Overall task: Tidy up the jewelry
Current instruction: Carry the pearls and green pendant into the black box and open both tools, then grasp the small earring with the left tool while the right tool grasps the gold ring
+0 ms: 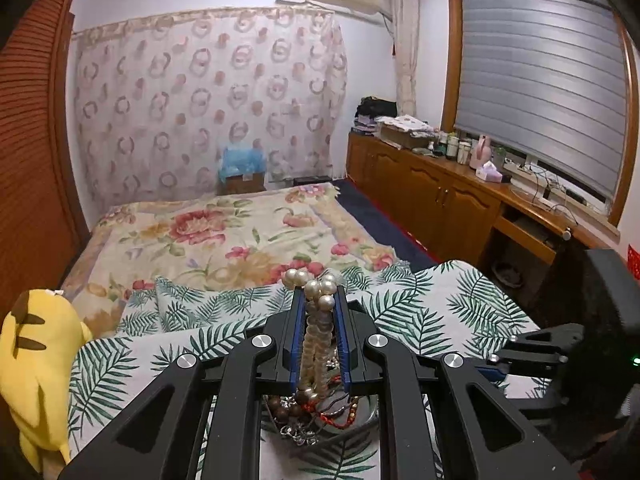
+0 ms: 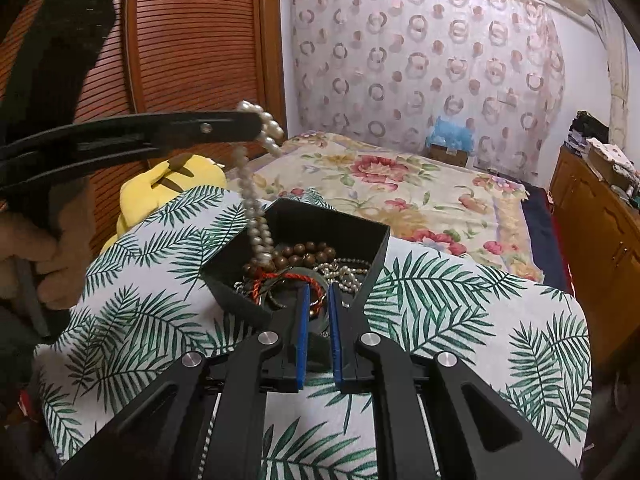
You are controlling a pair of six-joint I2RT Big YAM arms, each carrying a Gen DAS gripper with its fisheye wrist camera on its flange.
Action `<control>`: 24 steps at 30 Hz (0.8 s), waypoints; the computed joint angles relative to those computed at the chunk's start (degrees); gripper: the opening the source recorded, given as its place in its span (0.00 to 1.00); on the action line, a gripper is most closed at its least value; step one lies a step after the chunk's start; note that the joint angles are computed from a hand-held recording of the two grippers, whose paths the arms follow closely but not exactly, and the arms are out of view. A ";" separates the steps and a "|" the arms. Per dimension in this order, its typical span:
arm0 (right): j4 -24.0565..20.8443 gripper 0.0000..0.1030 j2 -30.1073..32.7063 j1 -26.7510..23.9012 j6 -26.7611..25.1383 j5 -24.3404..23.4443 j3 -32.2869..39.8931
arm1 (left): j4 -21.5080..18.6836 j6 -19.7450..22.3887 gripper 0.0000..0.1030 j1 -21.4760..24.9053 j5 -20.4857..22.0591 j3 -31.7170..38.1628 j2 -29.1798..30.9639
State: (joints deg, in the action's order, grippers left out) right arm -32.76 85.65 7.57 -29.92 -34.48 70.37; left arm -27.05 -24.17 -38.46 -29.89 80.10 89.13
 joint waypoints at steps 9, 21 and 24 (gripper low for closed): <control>-0.26 0.11 -2.94 -0.88 -0.79 -1.43 -3.13 | 0.17 0.57 0.41 -1.17 -2.96 -0.59 -0.17; -1.05 0.34 -7.47 -2.96 -2.57 -4.30 -9.06 | -0.20 -1.93 0.90 -3.97 -6.88 -5.96 -3.48; -1.43 0.38 -8.58 -3.35 -4.02 -4.02 -10.69 | -1.33 -3.08 0.90 -4.26 -6.17 -6.77 -3.75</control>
